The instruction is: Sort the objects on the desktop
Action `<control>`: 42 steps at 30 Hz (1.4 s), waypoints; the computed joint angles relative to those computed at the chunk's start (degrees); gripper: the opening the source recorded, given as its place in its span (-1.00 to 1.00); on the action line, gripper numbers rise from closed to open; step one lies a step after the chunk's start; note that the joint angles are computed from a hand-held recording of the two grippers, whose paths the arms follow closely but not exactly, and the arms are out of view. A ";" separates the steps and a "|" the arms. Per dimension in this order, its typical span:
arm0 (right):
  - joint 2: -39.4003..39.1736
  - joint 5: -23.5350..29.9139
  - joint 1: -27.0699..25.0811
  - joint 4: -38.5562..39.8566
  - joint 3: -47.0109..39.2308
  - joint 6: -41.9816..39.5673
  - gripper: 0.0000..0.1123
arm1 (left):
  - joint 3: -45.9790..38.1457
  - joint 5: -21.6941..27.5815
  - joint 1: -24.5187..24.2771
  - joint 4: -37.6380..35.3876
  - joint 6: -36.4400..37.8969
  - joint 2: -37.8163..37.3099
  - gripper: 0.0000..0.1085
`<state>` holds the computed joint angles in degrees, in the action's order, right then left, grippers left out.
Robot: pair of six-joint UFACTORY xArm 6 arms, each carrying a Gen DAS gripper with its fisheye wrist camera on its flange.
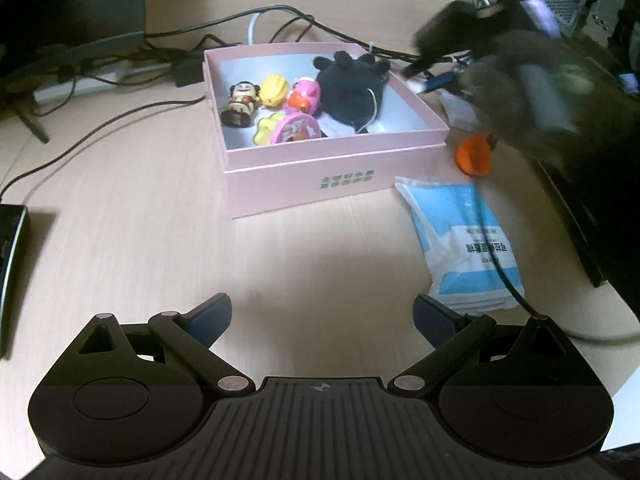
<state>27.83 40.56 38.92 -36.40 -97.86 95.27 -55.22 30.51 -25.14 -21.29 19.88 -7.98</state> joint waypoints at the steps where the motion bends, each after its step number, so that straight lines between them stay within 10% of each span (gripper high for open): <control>1: -3.42 0.17 1.05 -2.80 3.65 2.98 -0.55 | 0.08 0.00 -0.34 -0.39 0.44 0.08 0.84; 11: -25.70 0.06 9.01 -11.53 24.63 10.26 -0.55 | -7.68 4.41 -8.87 -17.61 16.16 8.24 0.84; 22: -24.30 -10.04 10.73 -8.43 26.54 7.92 -0.55 | 2.89 -4.78 -10.19 -7.55 12.51 0.26 0.84; 31: -20.86 16.65 18.56 -9.76 23.85 5.18 -0.33 | 6.57 -10.18 -6.59 2.73 -3.92 -3.05 0.82; 35: -23.50 9.26 16.13 -6.80 31.17 10.32 -0.33 | 7.03 -11.69 -6.33 8.21 -9.09 -3.34 0.53; 42: -19.51 0.54 12.78 -7.44 31.10 14.74 -0.28 | 7.51 -10.60 -6.17 8.80 -9.65 -4.04 0.67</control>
